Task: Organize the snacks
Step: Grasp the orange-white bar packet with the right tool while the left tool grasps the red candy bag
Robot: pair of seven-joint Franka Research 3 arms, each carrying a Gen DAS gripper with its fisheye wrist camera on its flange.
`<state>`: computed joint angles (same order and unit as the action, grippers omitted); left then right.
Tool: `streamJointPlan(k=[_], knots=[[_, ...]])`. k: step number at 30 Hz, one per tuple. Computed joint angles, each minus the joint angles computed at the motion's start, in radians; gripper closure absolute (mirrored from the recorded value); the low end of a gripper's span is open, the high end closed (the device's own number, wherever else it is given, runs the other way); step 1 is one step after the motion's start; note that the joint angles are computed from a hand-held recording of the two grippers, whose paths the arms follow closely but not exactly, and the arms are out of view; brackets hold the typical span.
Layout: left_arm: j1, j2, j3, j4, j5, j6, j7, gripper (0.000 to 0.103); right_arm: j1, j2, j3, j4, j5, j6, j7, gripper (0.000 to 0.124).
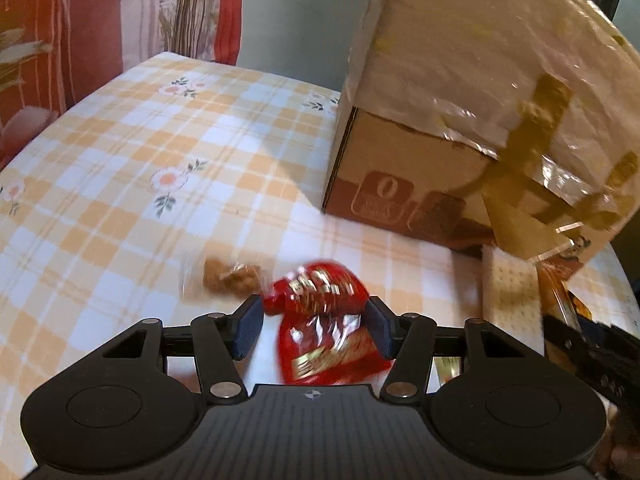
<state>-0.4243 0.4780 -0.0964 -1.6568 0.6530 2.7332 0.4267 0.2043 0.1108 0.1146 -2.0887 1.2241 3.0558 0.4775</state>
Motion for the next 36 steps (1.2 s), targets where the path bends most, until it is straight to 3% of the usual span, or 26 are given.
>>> streamJointPlan(k=[8,13,20,22,25,29,36], knots=[[-0.038,0.070,0.014,0.099,0.029,-0.031,0.075,0.042,0.000,-0.002,-0.001,-0.002,-0.001,0.000,0.000,0.079],[-0.060,0.041,0.025,0.050,0.084,-0.018,0.066,0.029,0.002,0.000,0.001,0.000,0.007,0.002,-0.001,0.079],[-0.114,0.067,0.054,0.099,0.183,-0.109,0.026,0.027,0.001,-0.001,0.000,-0.001,0.009,-0.001,-0.001,0.079],[-0.114,0.059,0.052,0.087,0.204,-0.105,-0.007,0.030,0.002,-0.001,0.000,-0.001,0.008,0.001,0.001,0.079],[-0.102,0.037,0.032,0.057,0.228,-0.072,0.007,0.056,0.002,-0.001,0.000,0.000,0.008,0.000,0.001,0.079],[-0.095,0.009,0.019,0.009,0.243,-0.026,-0.006,0.061,0.002,-0.001,0.000,-0.001,0.010,0.000,0.001,0.079],[-0.089,-0.022,0.022,-0.032,0.266,0.020,-0.048,0.062,0.002,-0.003,0.004,0.003,0.057,0.003,-0.031,0.081]])
